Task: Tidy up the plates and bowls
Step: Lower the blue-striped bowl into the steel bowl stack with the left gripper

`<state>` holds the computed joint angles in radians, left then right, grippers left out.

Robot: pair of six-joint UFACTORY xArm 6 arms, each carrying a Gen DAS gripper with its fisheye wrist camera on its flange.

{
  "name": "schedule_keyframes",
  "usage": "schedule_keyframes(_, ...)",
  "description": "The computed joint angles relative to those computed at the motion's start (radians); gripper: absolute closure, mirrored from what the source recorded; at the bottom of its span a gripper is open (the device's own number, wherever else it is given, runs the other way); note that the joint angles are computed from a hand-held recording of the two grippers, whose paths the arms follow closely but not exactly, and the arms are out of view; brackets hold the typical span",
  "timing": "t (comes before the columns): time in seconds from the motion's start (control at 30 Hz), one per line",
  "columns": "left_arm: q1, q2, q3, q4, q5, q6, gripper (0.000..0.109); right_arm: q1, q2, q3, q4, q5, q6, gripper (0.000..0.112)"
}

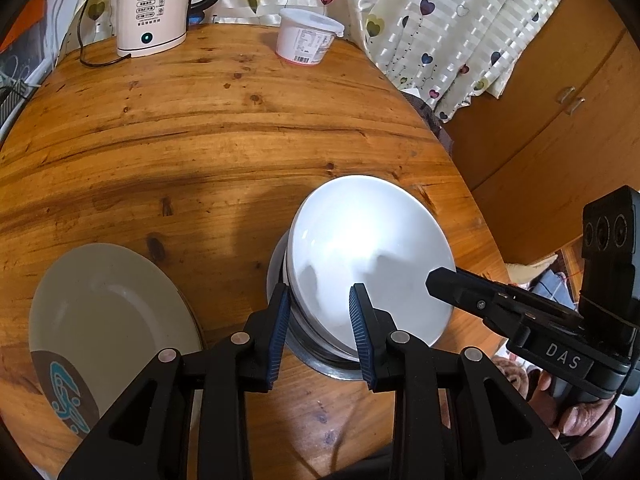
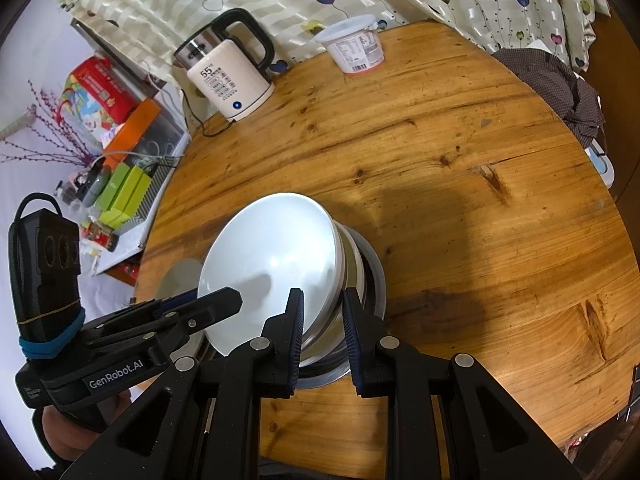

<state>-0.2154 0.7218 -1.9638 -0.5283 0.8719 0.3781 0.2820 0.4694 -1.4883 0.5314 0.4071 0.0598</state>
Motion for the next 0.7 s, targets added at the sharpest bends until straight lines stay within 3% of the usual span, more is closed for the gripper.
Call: schedule_keyframes(0.7, -0.004, -0.015, 0.031, -0.01, -0.033, 0.014, 0.078, -0.002, -0.008, 0.017, -0.051, -0.021, 0.016, 0.092)
